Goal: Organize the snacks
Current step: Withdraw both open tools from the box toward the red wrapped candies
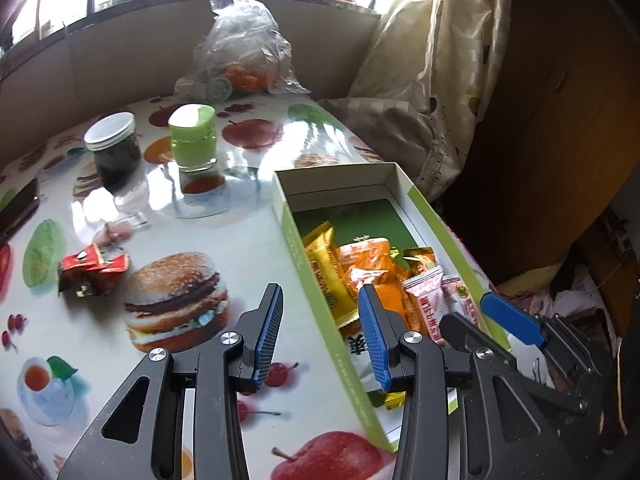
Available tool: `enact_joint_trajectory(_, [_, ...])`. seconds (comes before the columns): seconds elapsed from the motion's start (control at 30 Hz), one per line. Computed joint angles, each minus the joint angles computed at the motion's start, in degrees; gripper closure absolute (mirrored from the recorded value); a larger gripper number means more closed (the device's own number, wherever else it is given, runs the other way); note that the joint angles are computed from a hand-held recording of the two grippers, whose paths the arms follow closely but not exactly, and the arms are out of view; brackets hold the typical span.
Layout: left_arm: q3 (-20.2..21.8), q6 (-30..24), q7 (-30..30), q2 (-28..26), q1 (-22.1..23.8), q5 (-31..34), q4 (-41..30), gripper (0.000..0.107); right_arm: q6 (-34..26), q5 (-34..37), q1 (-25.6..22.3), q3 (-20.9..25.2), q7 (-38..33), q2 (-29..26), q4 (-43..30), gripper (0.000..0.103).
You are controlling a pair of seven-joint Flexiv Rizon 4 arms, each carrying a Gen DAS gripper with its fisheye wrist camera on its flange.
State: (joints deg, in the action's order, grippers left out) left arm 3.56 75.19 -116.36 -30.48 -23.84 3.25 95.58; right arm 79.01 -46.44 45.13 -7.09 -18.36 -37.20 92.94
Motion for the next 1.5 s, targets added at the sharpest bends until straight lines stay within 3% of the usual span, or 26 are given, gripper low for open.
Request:
enact_joint_trajectory(0.33, [3.5, 1.1, -4.8, 2.6, -0.8, 3.1, 3.6, 0.066, -0.8, 2.6, -0.1, 1.8, -3.4, -2.3, -4.1, 0.057])
enact_joint_trajectory(0.97, [8.4, 2.7, -14.0, 7.5, 3.6, 8.8, 12.5, 0.066, -5.7, 12.5, 0.6, 7.4, -17.8, -10.1, -17.8, 0.057])
enact_joint_trajectory(1.2, [8.3, 3.2, -13.6, 7.9, 6.6, 9.5, 14.0, 0.066, -8.7, 15.9, 1.1, 9.1, -22.6, -12.7, -22.5, 0.056])
enact_joint_trajectory(1.3, [7.3, 3.4, -11.8, 7.6, 8.8, 8.6, 14.5, 0.058, -10.3, 17.0, 1.4, 9.7, -24.7, -13.8, -24.8, 0.056])
enact_joint_trajectory(1.5, [6.2, 4.5, -8.2, 7.0, 11.2, 7.1, 14.7, 0.057, -13.7, 19.4, 2.1, 10.6, -28.4, -16.4, -30.0, 0.056])
